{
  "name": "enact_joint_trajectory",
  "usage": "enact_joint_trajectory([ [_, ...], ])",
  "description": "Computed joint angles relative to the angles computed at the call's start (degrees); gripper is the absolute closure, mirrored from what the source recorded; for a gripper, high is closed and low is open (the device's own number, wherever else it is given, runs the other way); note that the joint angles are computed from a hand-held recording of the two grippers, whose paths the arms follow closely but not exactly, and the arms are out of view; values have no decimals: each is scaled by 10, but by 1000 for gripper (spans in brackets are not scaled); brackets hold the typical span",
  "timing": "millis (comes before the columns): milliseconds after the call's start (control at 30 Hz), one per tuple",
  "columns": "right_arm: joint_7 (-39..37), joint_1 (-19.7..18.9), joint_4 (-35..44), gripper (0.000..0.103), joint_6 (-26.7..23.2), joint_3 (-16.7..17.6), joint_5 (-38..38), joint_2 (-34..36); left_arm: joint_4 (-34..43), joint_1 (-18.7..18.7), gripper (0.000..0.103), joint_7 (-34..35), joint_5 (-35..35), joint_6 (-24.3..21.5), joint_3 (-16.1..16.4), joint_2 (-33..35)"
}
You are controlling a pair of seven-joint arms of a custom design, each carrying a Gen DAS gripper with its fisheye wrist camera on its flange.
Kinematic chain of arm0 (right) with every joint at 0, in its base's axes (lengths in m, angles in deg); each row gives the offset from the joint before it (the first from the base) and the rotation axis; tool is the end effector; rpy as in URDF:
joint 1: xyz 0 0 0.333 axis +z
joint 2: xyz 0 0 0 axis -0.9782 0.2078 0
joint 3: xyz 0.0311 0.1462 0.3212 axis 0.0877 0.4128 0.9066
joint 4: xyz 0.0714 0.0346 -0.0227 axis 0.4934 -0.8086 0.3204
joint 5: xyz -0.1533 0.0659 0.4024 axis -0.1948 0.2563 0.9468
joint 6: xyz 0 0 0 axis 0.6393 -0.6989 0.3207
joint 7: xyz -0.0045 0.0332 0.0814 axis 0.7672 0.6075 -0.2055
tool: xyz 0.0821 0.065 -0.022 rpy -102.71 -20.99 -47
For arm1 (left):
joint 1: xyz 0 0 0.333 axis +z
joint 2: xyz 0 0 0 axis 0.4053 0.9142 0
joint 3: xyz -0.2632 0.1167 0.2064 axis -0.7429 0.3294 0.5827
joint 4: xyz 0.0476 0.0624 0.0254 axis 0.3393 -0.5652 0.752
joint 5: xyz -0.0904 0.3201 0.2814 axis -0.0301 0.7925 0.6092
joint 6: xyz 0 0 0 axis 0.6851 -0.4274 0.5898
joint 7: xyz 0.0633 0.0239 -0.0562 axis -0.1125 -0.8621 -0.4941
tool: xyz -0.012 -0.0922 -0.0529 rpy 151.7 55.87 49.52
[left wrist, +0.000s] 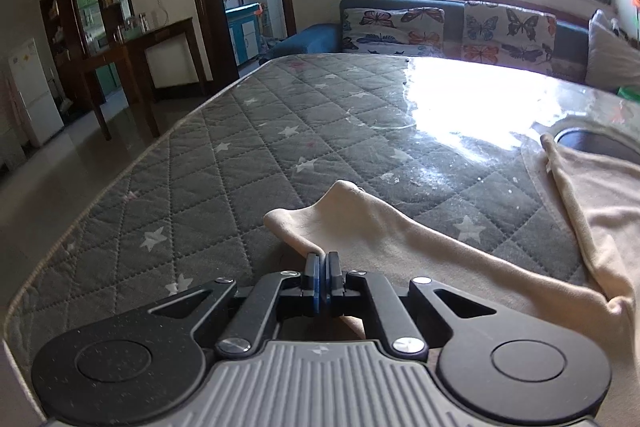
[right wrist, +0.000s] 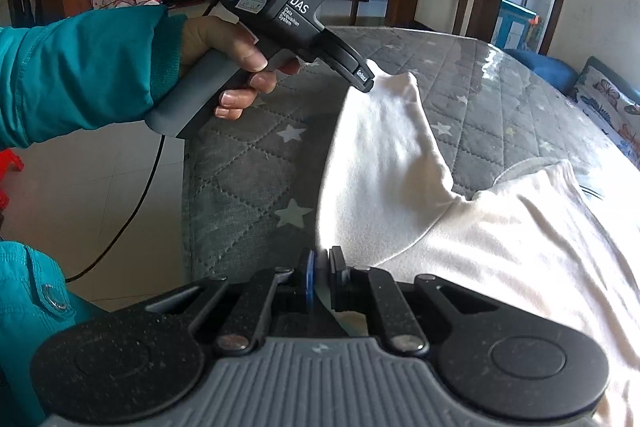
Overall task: Fold clothes
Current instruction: 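Hold the shirt edge with both grippers, stretching it across the table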
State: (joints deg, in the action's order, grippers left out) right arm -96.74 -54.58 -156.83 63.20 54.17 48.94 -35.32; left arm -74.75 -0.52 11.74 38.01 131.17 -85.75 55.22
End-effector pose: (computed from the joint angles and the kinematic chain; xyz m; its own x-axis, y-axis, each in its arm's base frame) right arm 0.4573 0.2414 0.4164 0.9878 -0.1432 0.0610 -0.0655 -0.7380 -0.6717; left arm 0.4525 -0.3554 0.4068 0.4765 -0.8674 -0.1433 -0.6125 -0.2106 -0.7619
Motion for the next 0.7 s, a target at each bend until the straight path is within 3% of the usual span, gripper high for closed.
enact_joint_trajectory([
  [300,16,1,6,96,2,4,-25,5,24,-15,100,19,11,-47,-2,26],
  [700,12,4,3,96,6,3,-23,4,31,-18,100,35,6,-54,3,32],
])
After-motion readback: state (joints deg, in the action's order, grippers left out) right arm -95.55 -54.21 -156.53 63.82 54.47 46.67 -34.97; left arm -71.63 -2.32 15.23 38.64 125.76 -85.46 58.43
